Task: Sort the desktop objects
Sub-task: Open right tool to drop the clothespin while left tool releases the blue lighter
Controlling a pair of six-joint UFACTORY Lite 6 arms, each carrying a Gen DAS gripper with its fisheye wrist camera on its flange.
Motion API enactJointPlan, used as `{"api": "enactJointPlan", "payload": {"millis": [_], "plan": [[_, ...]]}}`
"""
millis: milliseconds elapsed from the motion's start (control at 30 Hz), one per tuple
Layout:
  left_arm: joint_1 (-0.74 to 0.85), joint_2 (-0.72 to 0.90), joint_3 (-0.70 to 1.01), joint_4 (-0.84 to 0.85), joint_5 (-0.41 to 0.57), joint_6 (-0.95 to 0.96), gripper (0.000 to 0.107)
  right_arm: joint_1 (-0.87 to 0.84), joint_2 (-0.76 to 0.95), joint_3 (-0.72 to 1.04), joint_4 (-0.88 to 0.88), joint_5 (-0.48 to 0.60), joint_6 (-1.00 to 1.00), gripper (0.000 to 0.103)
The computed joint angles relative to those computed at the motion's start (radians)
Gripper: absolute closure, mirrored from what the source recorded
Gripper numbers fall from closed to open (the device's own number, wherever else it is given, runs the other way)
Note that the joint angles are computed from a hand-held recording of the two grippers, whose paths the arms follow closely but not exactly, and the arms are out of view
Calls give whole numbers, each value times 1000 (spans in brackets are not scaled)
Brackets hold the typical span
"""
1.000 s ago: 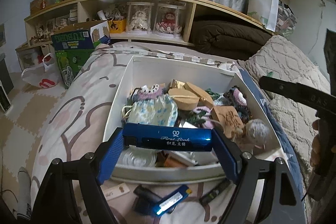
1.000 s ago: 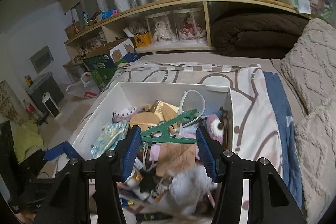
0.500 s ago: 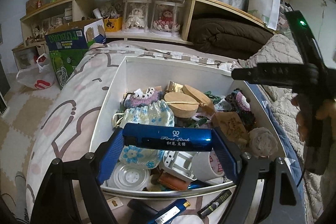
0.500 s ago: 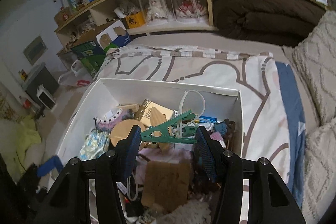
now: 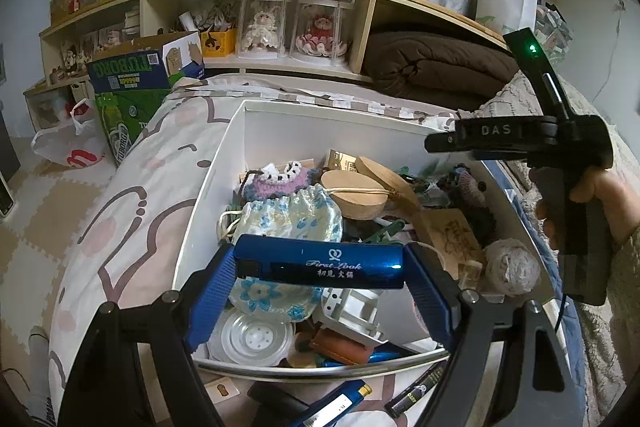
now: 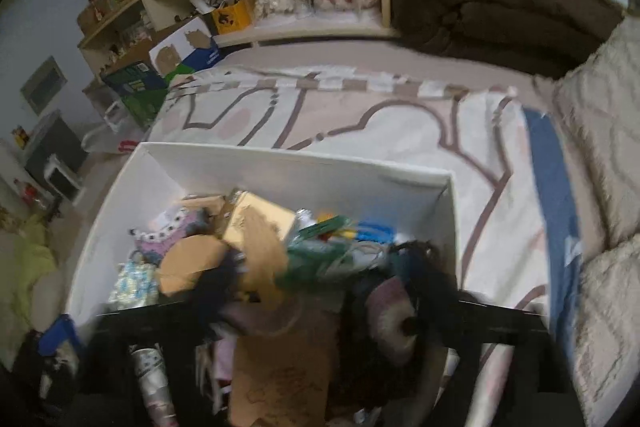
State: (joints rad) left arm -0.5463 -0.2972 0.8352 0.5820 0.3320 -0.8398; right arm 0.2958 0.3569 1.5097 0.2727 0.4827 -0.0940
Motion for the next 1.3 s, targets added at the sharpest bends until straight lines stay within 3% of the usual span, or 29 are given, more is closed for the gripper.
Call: {"api": "enactJointPlan", "payload": {"millis": [233,500,733,900,1067,1300], "plan": [[8,0,4,-12,3,21,24,-7,-91,-89,123,-26,-108,1],[33,-9,48,-188,28,184,24,-24,-363,-341,353,-47,-289,0],[39,15,113,-300,66,284,24,-4,-671,-633,376,-103,-258,0],[52,80,206,-390,106,366,24,26,-791,-769,408,-138,-256,0],[106,183,327,-563,155,520,24,62,-829,-838,444,-214,-312,0],[143,360,518,-657,232,580,24,60,-807,-892,733,-278,-627,0]]}}
